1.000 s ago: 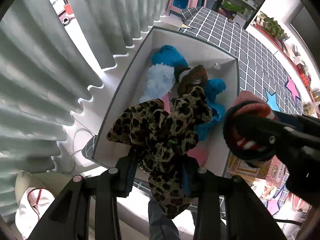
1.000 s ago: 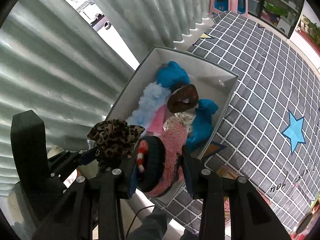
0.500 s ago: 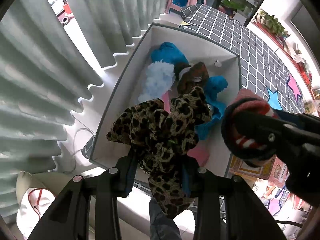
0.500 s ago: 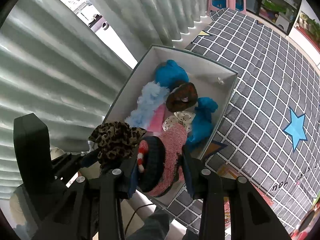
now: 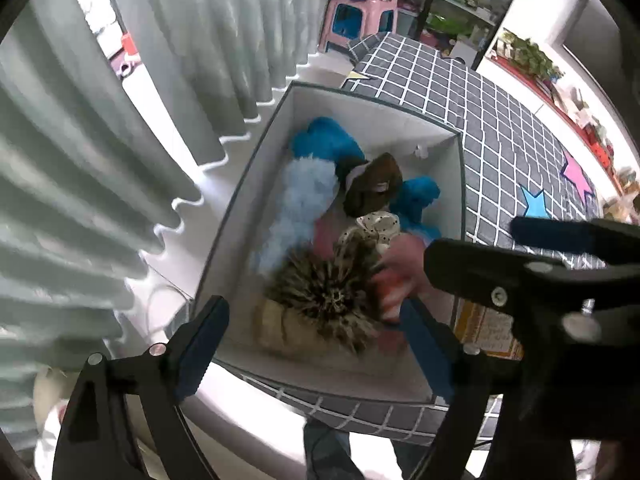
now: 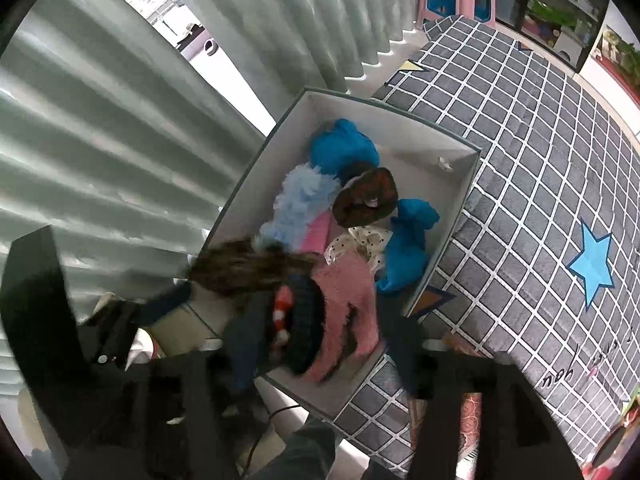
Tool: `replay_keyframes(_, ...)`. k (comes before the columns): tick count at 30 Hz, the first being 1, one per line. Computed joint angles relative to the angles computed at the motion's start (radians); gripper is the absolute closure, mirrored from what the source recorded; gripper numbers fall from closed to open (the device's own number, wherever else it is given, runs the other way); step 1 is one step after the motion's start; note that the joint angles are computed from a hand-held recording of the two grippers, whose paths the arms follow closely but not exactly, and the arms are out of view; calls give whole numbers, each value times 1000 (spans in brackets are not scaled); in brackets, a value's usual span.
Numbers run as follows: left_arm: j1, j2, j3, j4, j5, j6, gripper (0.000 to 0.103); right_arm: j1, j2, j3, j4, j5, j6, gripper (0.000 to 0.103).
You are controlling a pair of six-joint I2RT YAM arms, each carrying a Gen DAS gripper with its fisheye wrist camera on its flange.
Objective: Organize soft objects
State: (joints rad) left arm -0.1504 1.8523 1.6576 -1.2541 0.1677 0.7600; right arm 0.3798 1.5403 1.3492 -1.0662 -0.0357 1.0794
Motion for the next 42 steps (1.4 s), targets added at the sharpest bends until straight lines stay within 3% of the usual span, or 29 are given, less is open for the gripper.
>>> replay_keyframes(1, -1, -1, 4, 2, -2, 5, 6, 1, 1, 8, -15, 8, 3, 17)
replay_keyframes(3, -2, -4, 9, 10, -5, 8, 1, -3, -1, 13, -27, 4, 0, 17)
replay_keyframes(5, 5, -15, 11, 26, 1, 2, 1, -4, 8, 33, -67, 8, 4, 0)
replay_keyframes(8, -4, -24, 8, 53, -48, -26, 1, 5, -10, 33, -86, 20, 11, 0)
replay_keyframes(12, 6, 29, 77, -60, -23, 14, 1, 22, 6, 66, -131, 35, 12, 0)
replay_keyframes(16, 21, -28, 23, -30, -25, 57, 1, 41, 30, 111, -180, 66, 9, 0)
replay_keyframes(42, 71, -66, 66, -86, 3, 126, 0, 105, 91, 254, -307, 125, 14, 0)
